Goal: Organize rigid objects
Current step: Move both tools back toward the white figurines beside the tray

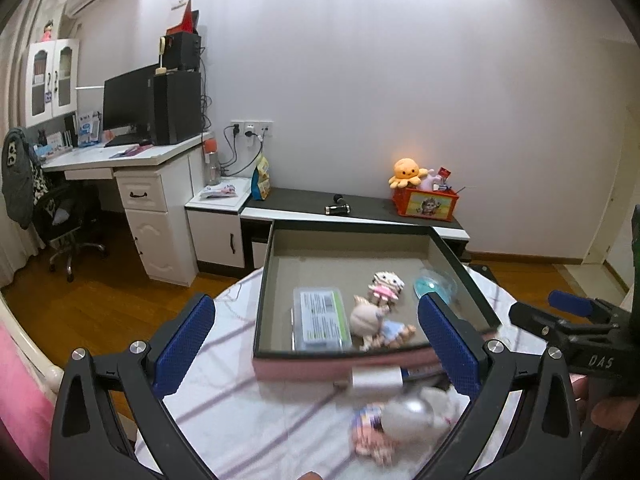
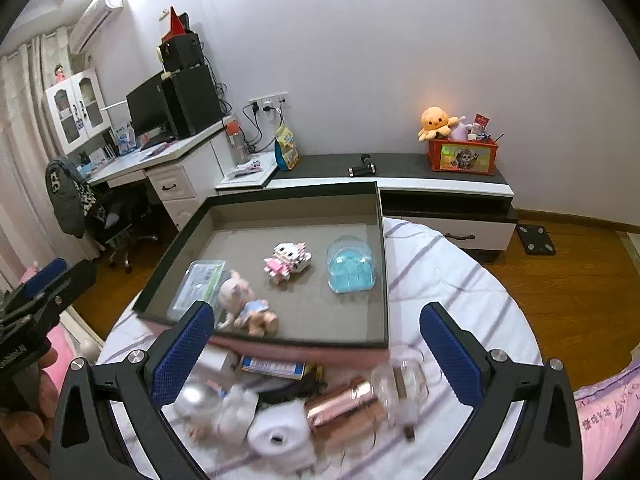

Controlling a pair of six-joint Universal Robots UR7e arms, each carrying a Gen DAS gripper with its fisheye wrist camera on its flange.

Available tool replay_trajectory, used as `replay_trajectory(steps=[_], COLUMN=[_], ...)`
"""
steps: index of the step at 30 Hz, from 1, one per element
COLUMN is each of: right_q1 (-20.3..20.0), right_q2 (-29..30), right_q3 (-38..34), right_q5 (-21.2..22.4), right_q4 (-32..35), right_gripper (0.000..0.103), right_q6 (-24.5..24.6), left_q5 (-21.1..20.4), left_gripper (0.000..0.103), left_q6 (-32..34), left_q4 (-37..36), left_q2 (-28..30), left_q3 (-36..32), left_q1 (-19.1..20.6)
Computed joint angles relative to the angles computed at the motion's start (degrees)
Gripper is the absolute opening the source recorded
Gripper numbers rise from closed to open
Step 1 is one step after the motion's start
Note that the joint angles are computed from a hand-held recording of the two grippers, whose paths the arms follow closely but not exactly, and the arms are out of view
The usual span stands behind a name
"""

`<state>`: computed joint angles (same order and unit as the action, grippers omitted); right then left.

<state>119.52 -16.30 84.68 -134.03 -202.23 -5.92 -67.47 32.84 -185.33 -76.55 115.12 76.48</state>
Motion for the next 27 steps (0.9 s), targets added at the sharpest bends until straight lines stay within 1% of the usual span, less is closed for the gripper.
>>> replay_trajectory(steps=[5,10,13,16,18,22,23,25,27], right_q1=[2.07,3.72,4.48,5.11,5.46,6.41,6.49,6.83,7.03], right_q2=[-0.88,-0.96,-0.81,-0.75,-0.92,-0.72,-0.72,-0.61,-0.41], right_q3=[4.91,8.08,8.94,9.54,9.90,10.20,10.37,10.58,10.67], right_q5=[-0.65,-2.00,-3.07,-4.24,-4.33,-5.09,-5.02,-5.18,-5.42], right_q4=[-5.58,-9.05,-9.42,-9.51,-8.84,-7.11,-6.94,-6.31,-5.72], right_gripper=[0.103,0.103,0.103,0.103,0.103,0.103,0.103,0.103,0.103], right_q6=[0.95,1.59,2.26,2.89,3.80,5.28,5.68,6.85,7.76], left_q5=[-0.79,-0.55,-0.13,1.14,0.98,1.36,0.92,0.16,0.29], left_gripper=[0.103,0.103,0.103,0.103,0.103,0.103,0.103,0.103,0.103], left_q6=[0.35,1.15,0.92,-0.20,-1.21,-0.24,-0.15,0.30,0.91], left_q4=[-1.73,-4.21,-7.09,-6.96,-7.07,-8.34,-8.86,-8.60,-7.70], left_q2=[-5.08,-8.66,-9.58,-9.58,-9.84,-10.49,-10.65,-10.98,-11.23], left_q3=[6.07,11.17,13.55,14.09,14.60,16.09,16.42,16.71,16.69], left_q1=[-0.42,-1.17,-1.37,-1.44,-1.28,-1.40,-1.23,-0.97,-0.57])
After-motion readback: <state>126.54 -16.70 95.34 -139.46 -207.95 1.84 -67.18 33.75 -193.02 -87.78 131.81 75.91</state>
